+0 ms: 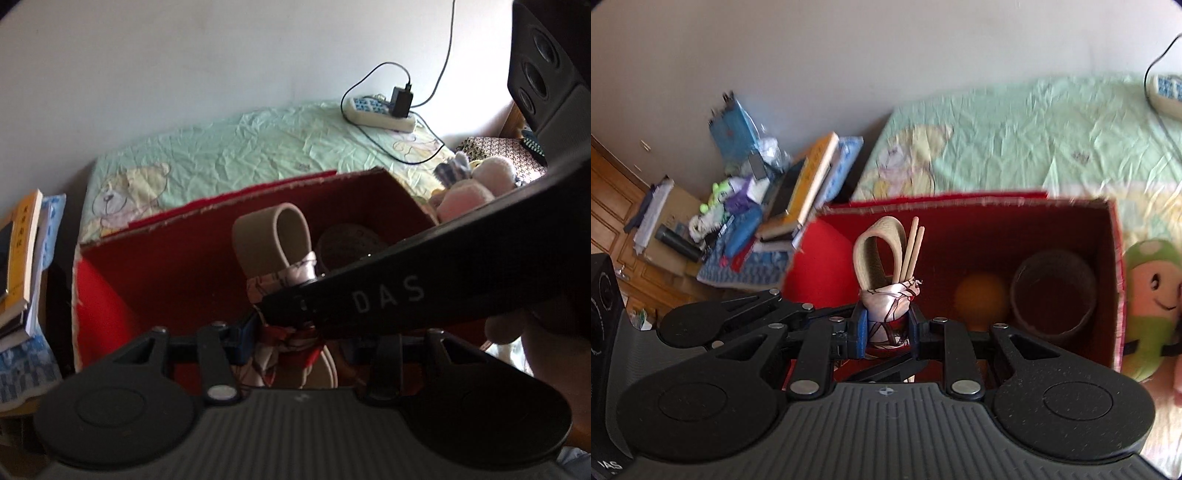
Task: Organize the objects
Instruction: 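Lift the bundle with the right gripper and carry it over the red box, then lower the bundle into the box beside the gourd and open the right gripper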
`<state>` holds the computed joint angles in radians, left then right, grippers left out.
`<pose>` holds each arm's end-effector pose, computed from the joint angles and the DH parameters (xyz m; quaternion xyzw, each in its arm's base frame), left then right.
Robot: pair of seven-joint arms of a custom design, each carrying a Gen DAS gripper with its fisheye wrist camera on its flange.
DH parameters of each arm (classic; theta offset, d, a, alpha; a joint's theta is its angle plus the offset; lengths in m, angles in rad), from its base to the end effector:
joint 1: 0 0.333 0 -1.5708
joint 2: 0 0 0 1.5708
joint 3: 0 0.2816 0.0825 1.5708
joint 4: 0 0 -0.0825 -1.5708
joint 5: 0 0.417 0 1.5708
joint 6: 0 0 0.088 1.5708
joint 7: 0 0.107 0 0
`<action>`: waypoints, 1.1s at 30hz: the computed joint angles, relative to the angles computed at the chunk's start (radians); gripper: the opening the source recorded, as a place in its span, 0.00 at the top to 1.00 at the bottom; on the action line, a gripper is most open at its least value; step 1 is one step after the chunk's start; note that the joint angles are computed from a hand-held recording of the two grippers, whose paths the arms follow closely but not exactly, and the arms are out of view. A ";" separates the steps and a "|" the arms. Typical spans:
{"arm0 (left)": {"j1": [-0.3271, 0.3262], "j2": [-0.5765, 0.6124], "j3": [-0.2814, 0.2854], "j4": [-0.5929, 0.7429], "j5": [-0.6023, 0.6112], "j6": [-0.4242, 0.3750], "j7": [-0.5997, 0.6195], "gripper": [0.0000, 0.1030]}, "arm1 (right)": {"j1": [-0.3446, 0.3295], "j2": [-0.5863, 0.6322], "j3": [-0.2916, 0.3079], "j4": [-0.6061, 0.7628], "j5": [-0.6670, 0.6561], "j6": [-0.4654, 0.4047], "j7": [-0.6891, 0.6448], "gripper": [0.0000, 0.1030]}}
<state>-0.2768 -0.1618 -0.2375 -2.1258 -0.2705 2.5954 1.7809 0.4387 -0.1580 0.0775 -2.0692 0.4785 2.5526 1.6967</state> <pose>0.5118 -0.2885 0.5030 -0.4640 0.8266 -0.2973 0.1143 0.5170 0.2882 0.5279 -0.6867 0.6335 0.0246 0.3557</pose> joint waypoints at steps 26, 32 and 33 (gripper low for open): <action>0.029 0.082 -0.007 0.062 0.196 -0.138 -0.193 0.38 | -0.069 0.175 0.044 0.144 -0.078 -0.181 0.122 0.72; 0.029 0.077 -0.007 0.052 0.221 -0.133 -0.223 0.32 | -0.076 0.156 0.036 0.109 -0.020 -0.153 0.110 0.72; 0.029 0.076 -0.009 0.052 0.234 -0.135 -0.232 0.32 | -0.077 0.152 0.034 0.103 -0.014 -0.150 0.114 0.72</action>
